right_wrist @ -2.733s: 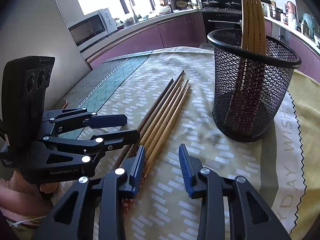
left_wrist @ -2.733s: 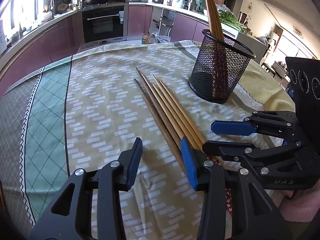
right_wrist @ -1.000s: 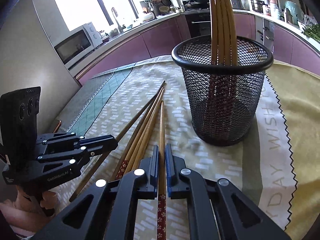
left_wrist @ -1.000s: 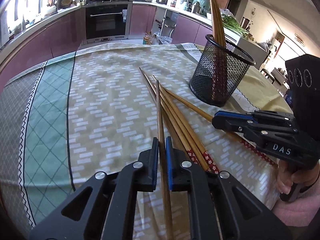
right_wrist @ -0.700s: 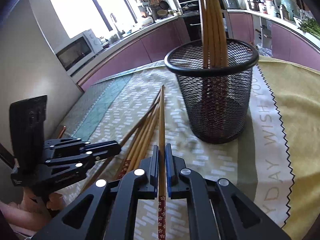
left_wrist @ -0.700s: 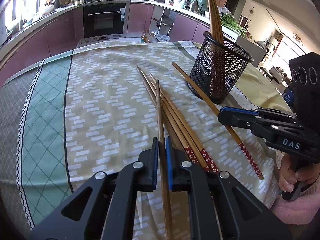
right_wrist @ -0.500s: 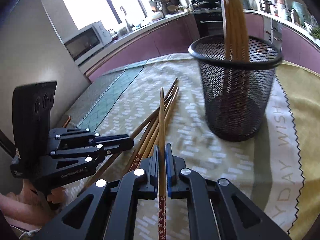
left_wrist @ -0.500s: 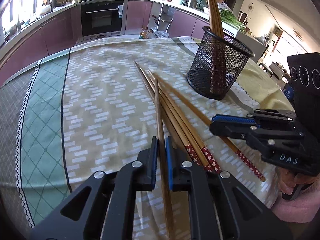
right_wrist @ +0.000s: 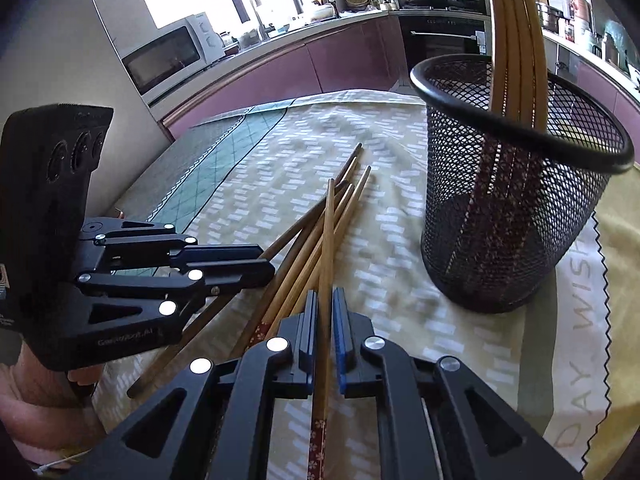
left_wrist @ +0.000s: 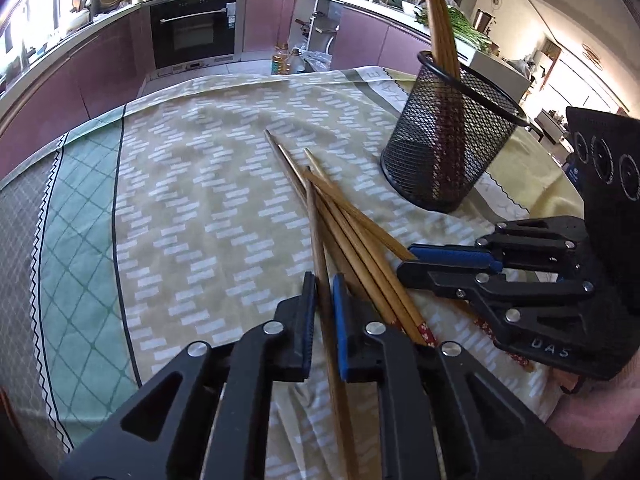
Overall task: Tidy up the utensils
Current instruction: 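Lift the chopstick upright and carry it over the mesh cup, then lower the chopstick into the mesh cup and open the right gripper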
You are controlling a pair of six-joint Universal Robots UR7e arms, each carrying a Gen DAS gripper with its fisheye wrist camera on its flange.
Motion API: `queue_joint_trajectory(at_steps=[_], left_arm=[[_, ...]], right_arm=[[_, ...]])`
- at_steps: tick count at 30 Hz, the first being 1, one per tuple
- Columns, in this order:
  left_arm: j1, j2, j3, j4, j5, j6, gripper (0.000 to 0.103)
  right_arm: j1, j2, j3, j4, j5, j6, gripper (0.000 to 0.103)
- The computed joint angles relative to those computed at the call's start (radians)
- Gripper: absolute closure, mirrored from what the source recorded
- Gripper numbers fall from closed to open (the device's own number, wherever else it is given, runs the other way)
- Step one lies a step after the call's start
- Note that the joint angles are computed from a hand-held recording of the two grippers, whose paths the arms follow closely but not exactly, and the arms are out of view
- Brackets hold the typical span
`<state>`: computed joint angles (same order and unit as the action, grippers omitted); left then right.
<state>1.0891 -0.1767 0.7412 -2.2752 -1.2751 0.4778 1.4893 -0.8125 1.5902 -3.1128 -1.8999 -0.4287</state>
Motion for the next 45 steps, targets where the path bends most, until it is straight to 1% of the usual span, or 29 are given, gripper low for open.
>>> queue_joint_trajectory(at_steps=[3, 7, 17, 26, 28, 33, 37, 45], left_arm=[[-0.005, -0.009, 0.027, -0.039, 0.008, 0.000, 0.095], [-0.007, -0.041, 0.066, -0.069, -0.035, 0.006, 0.095], [-0.023, -0.143, 0.158, -0.143, -0.194, 0.043, 0.095], [-0.031, -0.203, 0.198, -0.171, -0.318, 0.049, 0.096], [-0.035, -0.206, 0.198, -0.187, -0.331, 0.045, 0.096], [-0.044, -0.178, 0.143, -0.202, -0.362, 0.034, 0.096], [-0.056, -0.136, 0.060, -0.178, -0.377, 0.015, 0.096], [-0.086, -0.083, -0.041, -0.168, -0.401, 0.025, 0.096]], right_arm=[[0.001, -0.015, 0.021, -0.029, 0.014, -0.014, 0.097], [0.006, -0.055, 0.067, -0.090, 0.036, -0.037, 0.097], [0.016, -0.140, 0.153, -0.240, 0.078, -0.074, 0.097], [0.018, -0.183, 0.177, -0.308, 0.126, -0.094, 0.097], [0.019, -0.190, 0.176, -0.317, 0.134, -0.099, 0.097], [0.024, -0.200, 0.159, -0.328, 0.141, -0.115, 0.097], [0.033, -0.207, 0.144, -0.331, 0.139, -0.128, 0.097], [0.050, -0.214, 0.117, -0.349, 0.131, -0.151, 0.097]])
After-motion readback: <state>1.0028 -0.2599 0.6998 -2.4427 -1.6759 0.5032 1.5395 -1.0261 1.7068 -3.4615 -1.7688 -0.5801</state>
